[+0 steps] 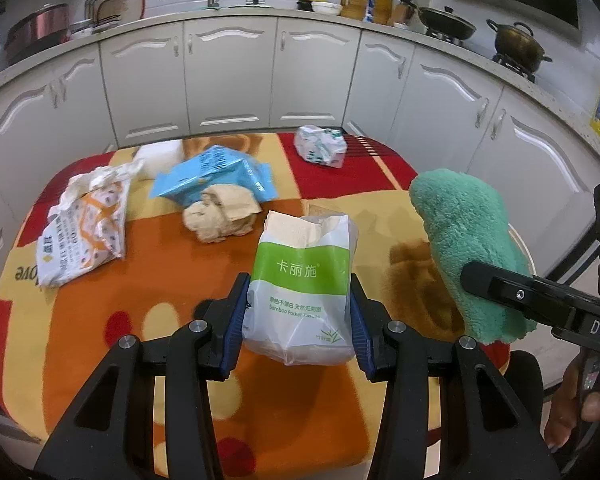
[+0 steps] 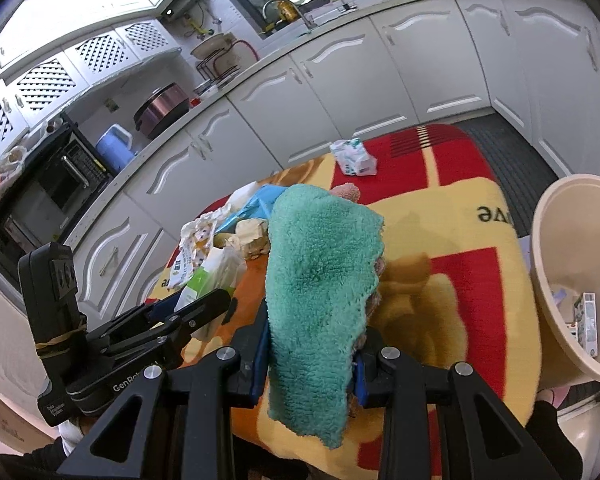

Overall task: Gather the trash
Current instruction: 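Carry the tissue pack and towel to the beige bin and open both tools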

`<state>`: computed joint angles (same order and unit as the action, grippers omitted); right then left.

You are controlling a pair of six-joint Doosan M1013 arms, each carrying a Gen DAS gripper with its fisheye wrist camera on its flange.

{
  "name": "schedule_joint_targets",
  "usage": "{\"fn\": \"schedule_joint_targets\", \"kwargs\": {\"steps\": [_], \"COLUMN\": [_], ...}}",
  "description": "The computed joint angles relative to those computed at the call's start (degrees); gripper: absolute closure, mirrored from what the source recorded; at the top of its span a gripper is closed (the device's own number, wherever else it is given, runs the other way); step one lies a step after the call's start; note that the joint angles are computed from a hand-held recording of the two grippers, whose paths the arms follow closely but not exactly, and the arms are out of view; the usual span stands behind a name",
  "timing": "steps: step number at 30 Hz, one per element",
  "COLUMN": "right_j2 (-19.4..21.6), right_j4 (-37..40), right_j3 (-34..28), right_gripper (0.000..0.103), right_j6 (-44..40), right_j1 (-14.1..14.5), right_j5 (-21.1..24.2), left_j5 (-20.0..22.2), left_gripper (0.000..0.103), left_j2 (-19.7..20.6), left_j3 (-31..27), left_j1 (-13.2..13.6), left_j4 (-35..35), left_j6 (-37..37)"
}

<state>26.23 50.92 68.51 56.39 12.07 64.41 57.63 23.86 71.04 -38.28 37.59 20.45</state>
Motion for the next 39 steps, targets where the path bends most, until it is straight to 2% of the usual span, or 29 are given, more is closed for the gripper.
{"fn": "schedule_joint_targets", "kwargs": {"steps": [21, 31, 39], "right_j2": [-0.13, 0.11, 1.34], "right_j4": [-0.96, -4.19, -8.41], "right_j3": [1.11, 1.22, -0.16], "right_gripper": [0.072, 0.072, 0.072], "right_j6": [5.16, 9.31, 13.83], "right_j1": [-4.82, -7.13, -8.51], "right_j5": [-3.89, -6.97, -8.85], "left_j5": [-1.5, -3.45, -0.71], "left_gripper": [0.059, 0.059, 0.059], "left_j2": [7.13, 12.05, 18.33], "left_j3": [-11.0, -18.51, -28.75], "left_j1": [0.14, 1.13, 1.82], "left_j4": [-5.94, -14.6, -21.89], "left_j6": [12.13, 21.62, 29.32]}}
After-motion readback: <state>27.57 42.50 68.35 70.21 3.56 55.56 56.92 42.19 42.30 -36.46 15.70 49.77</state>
